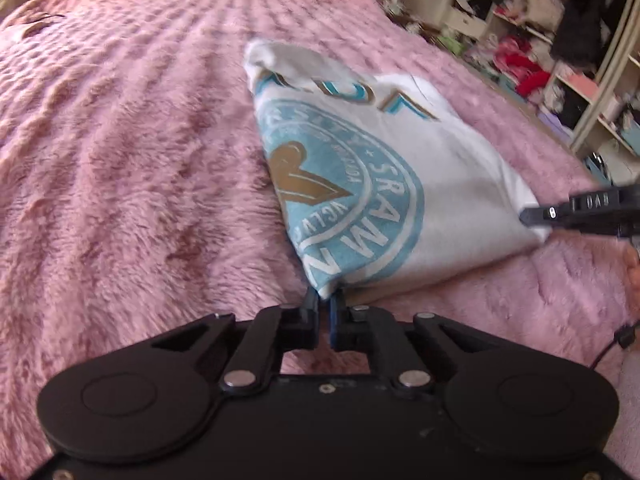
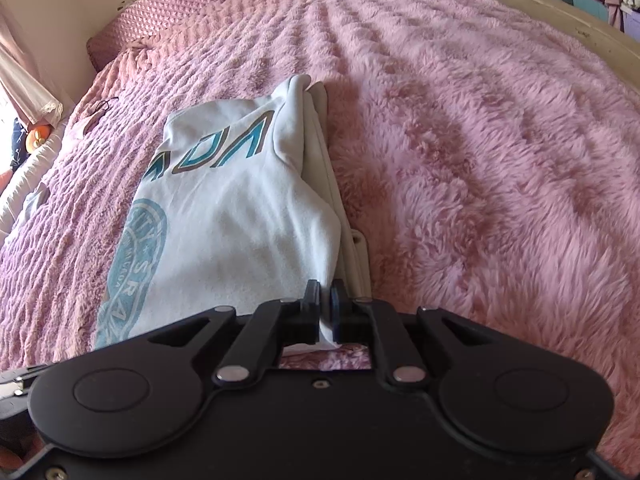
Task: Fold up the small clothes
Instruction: 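Grasp the folded sweatshirt edge with the right gripper while the left gripper grasps it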
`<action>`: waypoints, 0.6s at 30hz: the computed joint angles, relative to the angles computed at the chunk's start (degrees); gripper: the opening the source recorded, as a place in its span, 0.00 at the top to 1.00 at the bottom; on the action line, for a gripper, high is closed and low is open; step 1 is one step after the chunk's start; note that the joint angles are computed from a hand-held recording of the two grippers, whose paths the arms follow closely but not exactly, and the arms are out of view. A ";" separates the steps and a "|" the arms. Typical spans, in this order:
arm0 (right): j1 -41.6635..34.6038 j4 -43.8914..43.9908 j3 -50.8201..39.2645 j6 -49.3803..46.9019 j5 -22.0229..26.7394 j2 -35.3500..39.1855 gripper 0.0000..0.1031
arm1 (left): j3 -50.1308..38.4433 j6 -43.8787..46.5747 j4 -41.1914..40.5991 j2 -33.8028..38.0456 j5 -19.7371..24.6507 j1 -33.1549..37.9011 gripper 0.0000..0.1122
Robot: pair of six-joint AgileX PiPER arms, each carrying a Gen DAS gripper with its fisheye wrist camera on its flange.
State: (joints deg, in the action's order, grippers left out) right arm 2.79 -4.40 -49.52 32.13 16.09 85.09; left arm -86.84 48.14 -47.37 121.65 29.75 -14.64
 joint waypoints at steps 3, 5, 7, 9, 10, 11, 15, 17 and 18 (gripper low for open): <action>0.63 -3.10 0.03 2.77 0.19 -0.80 0.97 | 0.98 -0.58 -0.47 -1.08 -0.94 0.47 0.97; -0.15 -0.80 0.31 0.23 -0.31 -0.68 0.98 | -0.37 -2.87 2.41 0.16 -0.07 0.64 0.97; -1.20 4.73 0.90 -4.74 -1.10 -0.06 0.98 | -2.78 -8.36 7.38 2.37 1.34 0.29 0.97; -0.83 2.74 1.33 -2.55 -1.80 0.30 0.98 | -3.67 -10.52 10.25 3.42 0.76 -0.42 0.97; -0.30 0.09 1.49 0.26 -2.00 0.34 0.98 | -4.06 -11.36 11.23 3.77 0.65 -0.64 0.97; 0.25 -2.70 1.60 3.13 -2.06 0.35 0.98 | -4.23 -11.96 11.87 3.89 0.64 -0.78 0.97; 1.55 -8.73 1.57 9.18 -1.49 0.17 0.98 | -6.08 -11.90 11.24 4.08 4.87 0.46 0.97; 2.21 -10.66 1.10 10.15 -0.58 0.09 0.96 | -7.11 -13.40 11.28 3.53 8.20 1.84 0.92; 2.52 -10.94 0.87 9.63 -0.18 -0.01 0.96 | -6.82 -14.06 11.28 2.76 8.69 2.51 0.87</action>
